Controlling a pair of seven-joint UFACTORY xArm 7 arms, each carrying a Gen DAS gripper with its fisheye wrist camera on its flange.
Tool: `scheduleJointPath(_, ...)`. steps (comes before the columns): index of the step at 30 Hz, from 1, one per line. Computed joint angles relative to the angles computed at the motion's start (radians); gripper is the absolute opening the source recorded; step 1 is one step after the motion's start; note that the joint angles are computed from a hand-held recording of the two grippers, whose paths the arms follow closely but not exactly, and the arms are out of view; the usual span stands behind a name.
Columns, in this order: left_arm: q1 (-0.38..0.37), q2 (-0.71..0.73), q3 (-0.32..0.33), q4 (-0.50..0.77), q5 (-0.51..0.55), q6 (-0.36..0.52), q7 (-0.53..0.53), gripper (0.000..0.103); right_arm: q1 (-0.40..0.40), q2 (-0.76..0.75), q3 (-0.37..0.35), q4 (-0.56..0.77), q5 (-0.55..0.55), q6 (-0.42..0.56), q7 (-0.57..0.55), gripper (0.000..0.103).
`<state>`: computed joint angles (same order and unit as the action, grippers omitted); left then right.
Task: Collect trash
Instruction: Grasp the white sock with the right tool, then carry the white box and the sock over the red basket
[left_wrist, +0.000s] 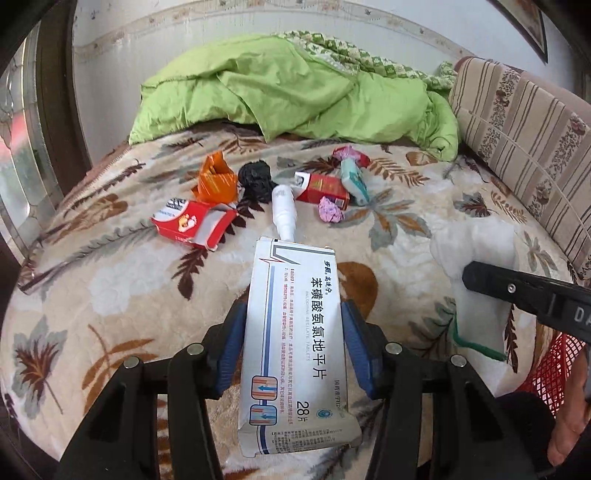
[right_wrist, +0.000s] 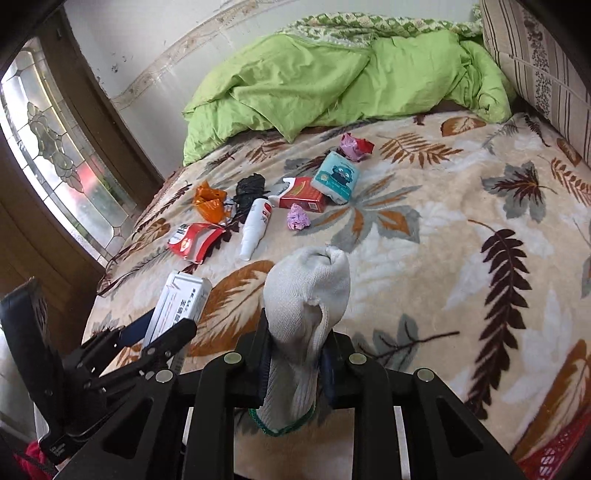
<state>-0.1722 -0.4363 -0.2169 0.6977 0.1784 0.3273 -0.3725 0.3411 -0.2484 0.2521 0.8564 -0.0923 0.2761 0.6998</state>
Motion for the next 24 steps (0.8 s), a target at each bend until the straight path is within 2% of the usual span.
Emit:
scheduleJointPath(7, 0.056, -0.082, -0.076, -0.008, 0.091, 0.028, -0.082, 0.051, 0.007, -0.106, 0.014, -0.06, 0.014, 0.006, 0.011, 0.023)
scheduleJointPath(24, 0.055, -0.127, -0.085, -0.018, 0.131, 0.063, -0.103, 0.051, -0.006, -0.168, 0.037, -0.08, 0.012, 0.029, 0.025, 0.023)
